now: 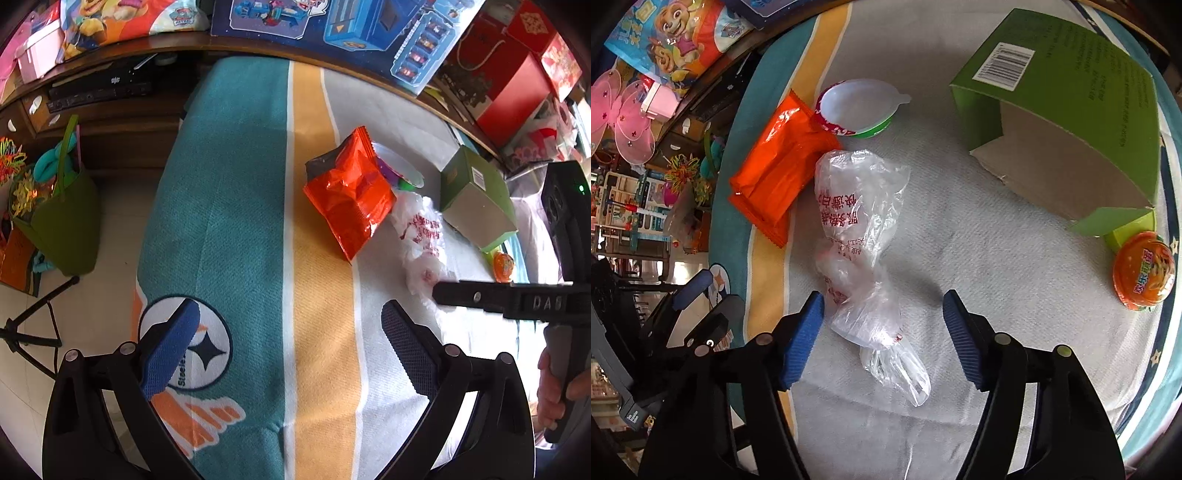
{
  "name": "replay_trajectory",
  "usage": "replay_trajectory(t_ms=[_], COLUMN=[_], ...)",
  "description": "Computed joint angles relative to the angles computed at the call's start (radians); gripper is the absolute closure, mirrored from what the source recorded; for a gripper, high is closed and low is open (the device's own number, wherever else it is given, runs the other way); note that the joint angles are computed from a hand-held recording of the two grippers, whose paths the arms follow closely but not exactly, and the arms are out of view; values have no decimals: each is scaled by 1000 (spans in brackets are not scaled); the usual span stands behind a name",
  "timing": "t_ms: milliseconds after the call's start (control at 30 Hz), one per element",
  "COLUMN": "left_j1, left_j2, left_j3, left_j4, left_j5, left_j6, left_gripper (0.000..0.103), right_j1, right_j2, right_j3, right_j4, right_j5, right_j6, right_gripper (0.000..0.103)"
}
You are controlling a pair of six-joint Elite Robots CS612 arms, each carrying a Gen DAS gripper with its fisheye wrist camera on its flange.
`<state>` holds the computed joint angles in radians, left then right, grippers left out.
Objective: Collect trash
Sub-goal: 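Move both tools back to the table toward the red packet and plastic bag, then grasp the red snack packet with the left tool while the right tool grasps the plastic bag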
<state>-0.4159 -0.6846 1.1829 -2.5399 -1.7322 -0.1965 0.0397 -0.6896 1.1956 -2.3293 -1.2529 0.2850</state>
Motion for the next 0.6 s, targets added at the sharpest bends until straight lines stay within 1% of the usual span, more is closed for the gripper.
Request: replay_trajectory(t_ms=[33,67,100,200,233,433,600], left_j1=[1,2,2,-2,-5,-30,-47], left_j2=[3,6,10,24,28,82,137], left_j3=[-5,-13,-23,-55,-66,-173,-267], left_j4=[3,6,9,13,17,55,127], left_j5=[0,-2,-3,5,10,45,83], left_j6=[2,5,7,29,40,170,245], left_gripper=[4,4,4,4,4,4,4], right_j1=[4,1,-1,-10,-15,-46,-63], right_j2=[-3,-3,-4,-20,-27,-78,-101], right_j3=[6,5,8,40,53,159,208], right_j4=[-21,-9,-11,-44,-47,-104,-133], right_j5=[-19,-4,8,-4,2,25,42], right_j6=[-14,-29,-23,-3,6,70,108], right_gripper=[61,75,74,74,74,74,73])
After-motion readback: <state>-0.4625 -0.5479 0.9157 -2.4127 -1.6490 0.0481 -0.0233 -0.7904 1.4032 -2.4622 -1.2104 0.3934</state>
